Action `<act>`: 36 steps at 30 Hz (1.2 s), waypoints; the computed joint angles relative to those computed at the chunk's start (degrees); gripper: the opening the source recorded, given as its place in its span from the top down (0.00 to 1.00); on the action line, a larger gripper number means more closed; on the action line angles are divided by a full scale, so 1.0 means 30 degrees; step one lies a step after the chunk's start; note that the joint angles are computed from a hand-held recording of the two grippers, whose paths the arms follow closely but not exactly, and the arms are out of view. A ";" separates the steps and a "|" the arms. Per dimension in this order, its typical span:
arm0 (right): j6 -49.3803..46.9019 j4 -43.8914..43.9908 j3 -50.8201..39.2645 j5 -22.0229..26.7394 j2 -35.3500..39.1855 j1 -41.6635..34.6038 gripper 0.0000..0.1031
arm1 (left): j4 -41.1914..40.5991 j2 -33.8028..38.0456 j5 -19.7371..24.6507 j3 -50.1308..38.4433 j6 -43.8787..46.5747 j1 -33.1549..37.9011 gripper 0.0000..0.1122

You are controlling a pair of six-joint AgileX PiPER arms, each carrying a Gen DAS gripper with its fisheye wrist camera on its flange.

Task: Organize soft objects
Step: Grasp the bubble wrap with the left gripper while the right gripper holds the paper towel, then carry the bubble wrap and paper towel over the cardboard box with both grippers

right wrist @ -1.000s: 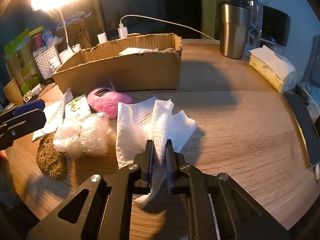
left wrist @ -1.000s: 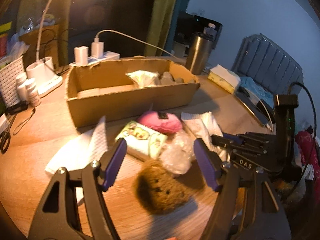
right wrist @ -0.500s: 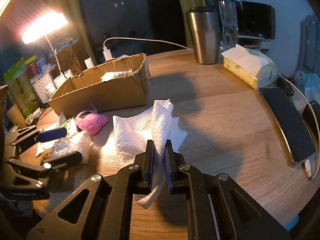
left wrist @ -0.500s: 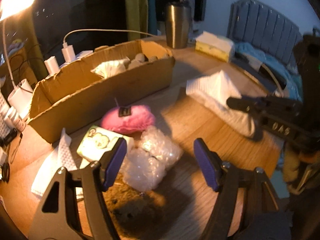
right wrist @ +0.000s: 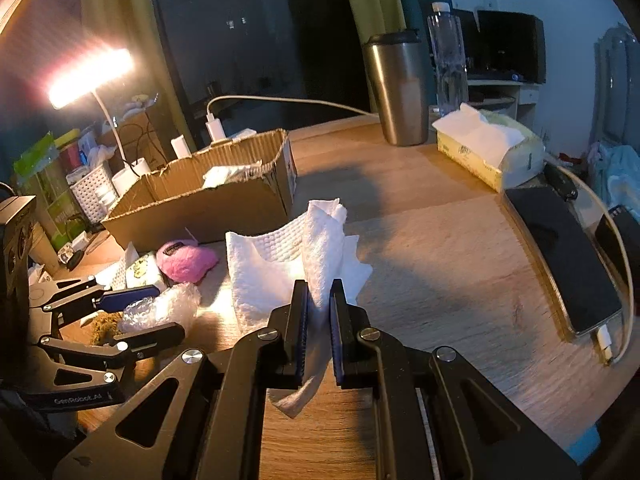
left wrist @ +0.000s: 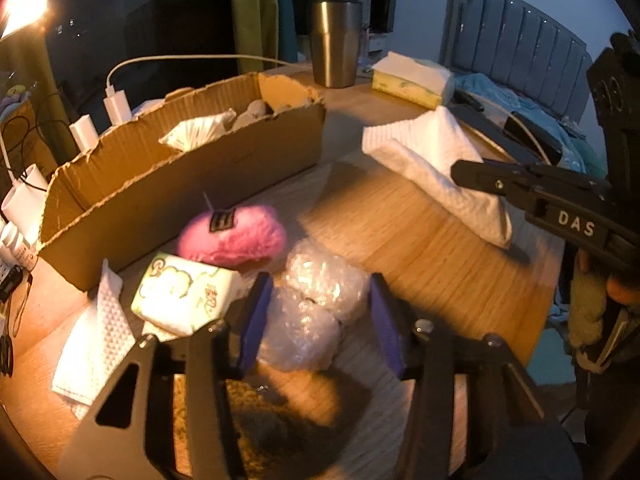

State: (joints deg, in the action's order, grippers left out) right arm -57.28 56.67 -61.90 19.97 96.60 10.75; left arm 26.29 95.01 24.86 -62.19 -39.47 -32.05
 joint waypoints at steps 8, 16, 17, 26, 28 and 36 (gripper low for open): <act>0.1149 -0.1164 0.0069 -0.0401 -0.0821 0.0671 0.89 | 0.0417 -0.1812 -0.0924 0.0872 -0.0707 0.0258 0.57; 0.3500 -0.3611 -0.0651 -0.0665 -0.1400 0.1657 0.89 | 0.1631 -0.3227 -0.1154 0.0951 -0.1944 0.0638 0.57; 0.3839 -0.3966 -0.0716 -0.0714 -0.1458 0.1786 0.89 | 0.1839 -0.3385 -0.1195 0.1065 -0.2155 0.0644 0.57; 0.7685 -0.7783 -0.1622 -0.1047 -0.1883 0.2962 0.89 | 0.1892 -0.5132 -0.1231 0.1444 -0.1924 0.1330 0.57; 0.8481 -0.8569 -0.1879 -0.1167 -0.1972 0.3250 0.89 | 0.2026 -0.5475 -0.1254 0.1458 -0.1948 0.1501 0.57; 1.2565 -1.2942 -0.3270 -0.1135 -0.1991 0.4368 0.89 | 0.2494 -0.6940 -0.1787 0.1641 -0.2419 0.2593 0.57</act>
